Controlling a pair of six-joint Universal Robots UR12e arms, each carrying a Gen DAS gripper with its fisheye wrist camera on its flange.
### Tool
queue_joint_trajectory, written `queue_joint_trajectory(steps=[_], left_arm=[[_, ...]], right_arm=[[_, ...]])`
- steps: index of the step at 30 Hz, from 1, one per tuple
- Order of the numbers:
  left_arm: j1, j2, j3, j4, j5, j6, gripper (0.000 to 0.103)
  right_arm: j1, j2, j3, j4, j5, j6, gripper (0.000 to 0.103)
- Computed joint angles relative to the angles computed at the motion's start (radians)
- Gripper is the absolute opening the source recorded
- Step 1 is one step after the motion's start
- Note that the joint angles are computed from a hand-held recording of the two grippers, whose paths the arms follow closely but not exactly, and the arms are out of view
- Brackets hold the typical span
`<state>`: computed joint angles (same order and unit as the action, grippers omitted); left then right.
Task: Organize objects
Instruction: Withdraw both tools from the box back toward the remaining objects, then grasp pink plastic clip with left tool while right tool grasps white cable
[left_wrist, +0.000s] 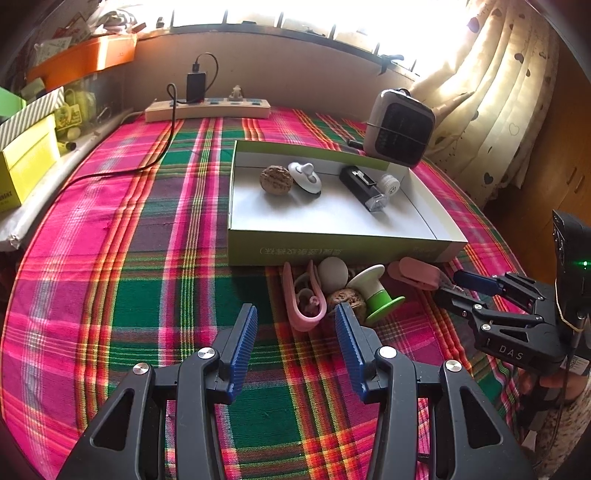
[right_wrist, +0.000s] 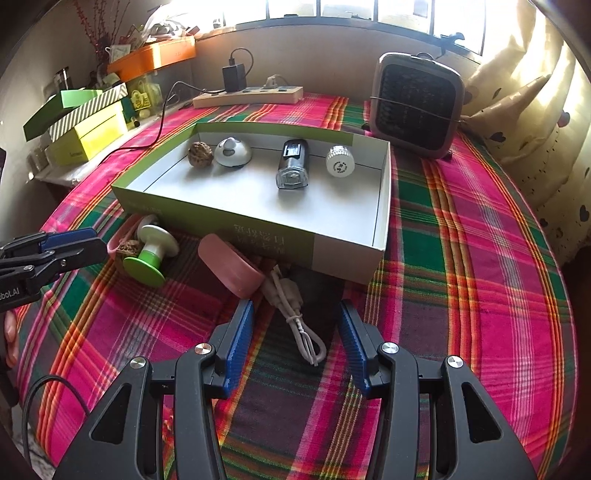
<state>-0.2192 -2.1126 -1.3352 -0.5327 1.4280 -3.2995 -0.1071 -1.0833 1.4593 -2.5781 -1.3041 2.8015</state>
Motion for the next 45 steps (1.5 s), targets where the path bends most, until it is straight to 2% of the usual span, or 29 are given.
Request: queue_joint_trajectory(steps=[15, 22, 30, 39, 45], left_arm=[[-0.007, -0.011, 0.020, -0.033, 0.053, -0.009, 0.043], [-0.011, -0.015, 0.029, -0.049, 0.069, 0.003, 0.043], [-0.017, -0.033, 0.061, -0.089, 0.099, 0.017, 0.043], [-0.021, -0.048, 0.084, -0.098, 0.122, 0.029, 0.043], [-0.022, -0.052, 0.093, -0.108, 0.137, 0.037, 0.043]], right_arm=[[-0.004, 0.010, -0.016, 0.000, -0.027, -0.025, 0.048], [-0.007, 0.009, -0.014, 0.001, -0.013, -0.045, 0.038], [-0.003, 0.016, -0.024, 0.003, -0.008, -0.083, 0.038], [-0.007, 0.015, -0.024, 0.011, 0.014, -0.093, 0.023], [-0.009, 0.015, -0.025, 0.014, 0.021, -0.092, 0.022]])
